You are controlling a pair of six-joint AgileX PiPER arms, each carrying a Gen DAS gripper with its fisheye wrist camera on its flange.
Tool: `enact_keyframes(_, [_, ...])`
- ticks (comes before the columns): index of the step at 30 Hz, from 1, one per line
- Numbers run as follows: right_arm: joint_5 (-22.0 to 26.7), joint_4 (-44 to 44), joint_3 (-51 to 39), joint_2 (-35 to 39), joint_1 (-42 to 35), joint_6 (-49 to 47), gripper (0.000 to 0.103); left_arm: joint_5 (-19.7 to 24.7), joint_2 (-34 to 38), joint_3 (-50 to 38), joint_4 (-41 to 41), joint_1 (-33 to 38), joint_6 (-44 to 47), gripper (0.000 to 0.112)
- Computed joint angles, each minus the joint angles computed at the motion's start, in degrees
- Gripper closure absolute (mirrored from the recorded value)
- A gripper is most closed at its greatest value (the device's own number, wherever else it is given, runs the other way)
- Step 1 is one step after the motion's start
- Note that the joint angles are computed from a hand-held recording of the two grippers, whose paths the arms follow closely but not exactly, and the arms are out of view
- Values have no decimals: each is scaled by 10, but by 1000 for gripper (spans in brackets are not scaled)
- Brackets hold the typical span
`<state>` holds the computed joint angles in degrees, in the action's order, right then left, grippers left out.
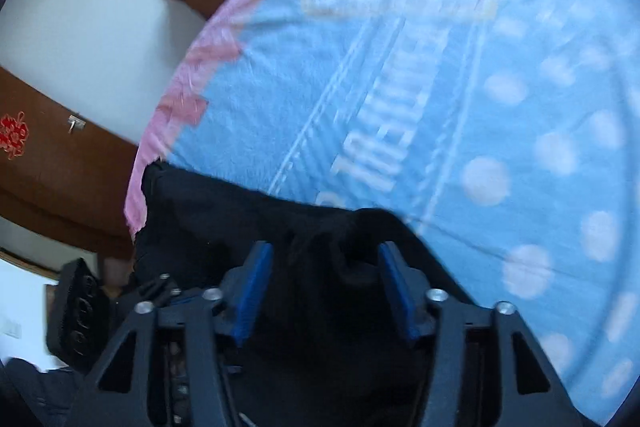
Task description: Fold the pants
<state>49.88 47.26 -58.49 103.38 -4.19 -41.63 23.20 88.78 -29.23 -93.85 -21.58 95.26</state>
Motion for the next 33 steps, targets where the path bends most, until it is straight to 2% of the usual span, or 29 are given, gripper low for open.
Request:
enact_keyframes(3, [-16, 35, 0, 10, -1, -24, 92, 12, 4, 2, -9, 4, 22, 36])
enact_keyframes(7, [-60, 62, 11, 14, -1, -26, 96, 8, 3, 5, -26, -2, 42, 35])
enact_keyframes(10, [-68, 55, 6, 23, 7, -26, 95, 16, -15, 9, 11, 12, -1, 35])
enact_keyframes(11, [-58, 47, 3, 21, 4, -18, 90, 24, -36, 18, 23, 29, -11, 35])
enact_keyframes(12, [-55, 37, 4, 11, 3, -9, 71, 31, -52, 24, 33, 47, -14, 35])
enact_keyframes(14, [-73, 24, 23, -37, -1, -7, 45, 30, -112, 44, 83, 96, -39, 35])
enact_keyframes(15, [-83, 19, 34, -67, -2, -3, 45, 33, -137, 51, 103, 127, -42, 35])
enact_keyframes(18, [-65, 22, 58, -147, -32, 0, 45, 39, -187, 50, 185, 241, -69, 35])
enact_keyframes(20, [-60, 22, 83, -204, -45, 3, 45, 67, -170, 25, 228, 340, -69, 35])
enact_keyframes(21, [-54, 25, 102, -236, -54, -5, 45, 72, -151, 11, 240, 368, -70, 35])
enact_keyframes(23, [-39, 39, 143, -290, -64, -23, 45, 108, -88, -26, 257, 432, -58, 35])
enact_keyframes(25, [-9, 51, 183, -329, -79, -41, 45, 126, -38, -51, 279, 451, -82, 35])
enact_keyframes(27, [3, 59, 233, -374, -86, -56, 45, 169, 11, -70, 286, 472, -75, 35])
enact_keyframes(30, [5, 87, 324, -434, -90, -94, 45, 151, 36, -67, 275, 461, -68, 35])
enact_keyframes(33, [-7, 133, 410, -462, -90, -144, 45, 124, 27, -59, 263, 447, -50, 34])
